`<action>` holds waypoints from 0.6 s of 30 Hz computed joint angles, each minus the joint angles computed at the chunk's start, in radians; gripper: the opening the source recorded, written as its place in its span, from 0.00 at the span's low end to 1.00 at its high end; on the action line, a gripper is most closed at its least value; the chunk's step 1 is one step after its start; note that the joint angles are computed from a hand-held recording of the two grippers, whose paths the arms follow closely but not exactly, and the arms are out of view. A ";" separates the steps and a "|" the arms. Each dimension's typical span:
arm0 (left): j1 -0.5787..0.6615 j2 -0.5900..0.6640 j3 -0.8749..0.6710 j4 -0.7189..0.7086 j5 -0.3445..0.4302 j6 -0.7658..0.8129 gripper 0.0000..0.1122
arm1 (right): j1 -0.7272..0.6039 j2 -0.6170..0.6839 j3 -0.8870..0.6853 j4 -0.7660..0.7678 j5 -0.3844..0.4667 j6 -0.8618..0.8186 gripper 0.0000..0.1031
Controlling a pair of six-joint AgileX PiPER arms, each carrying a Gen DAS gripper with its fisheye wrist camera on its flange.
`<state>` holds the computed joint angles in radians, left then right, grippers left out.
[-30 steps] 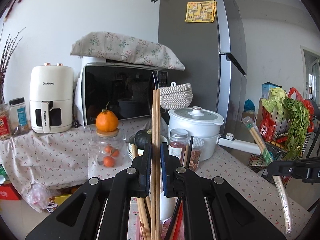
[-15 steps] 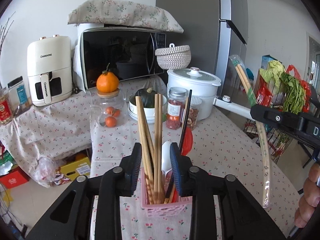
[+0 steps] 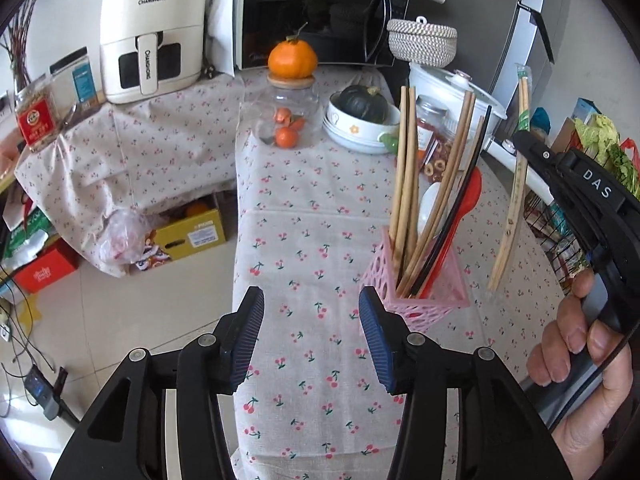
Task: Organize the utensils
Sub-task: 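Lower the wrapped chopstick into the basket and open the right tool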
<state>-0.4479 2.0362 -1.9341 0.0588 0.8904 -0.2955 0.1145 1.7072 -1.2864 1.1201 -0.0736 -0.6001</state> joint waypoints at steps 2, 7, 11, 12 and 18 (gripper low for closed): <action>0.011 -0.001 0.009 -0.014 0.004 0.018 0.46 | 0.048 0.018 0.013 -0.102 -0.118 0.080 0.04; 0.026 0.005 0.008 -0.047 0.017 0.053 0.46 | 0.145 0.066 0.028 -0.131 -0.375 0.060 0.04; 0.027 0.009 0.006 -0.042 0.020 0.062 0.46 | 0.193 0.115 0.029 -0.094 -0.510 0.007 0.04; 0.027 0.009 0.008 -0.038 0.019 0.060 0.46 | 0.201 0.126 0.030 -0.085 -0.537 -0.002 0.04; 0.033 0.019 0.005 -0.039 0.025 0.052 0.46 | 0.215 0.169 0.050 -0.042 -0.566 -0.033 0.07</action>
<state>-0.4147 2.0554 -1.9293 0.0197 0.9159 -0.2431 0.3292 1.8765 -1.2367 1.0786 -0.6396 -0.6334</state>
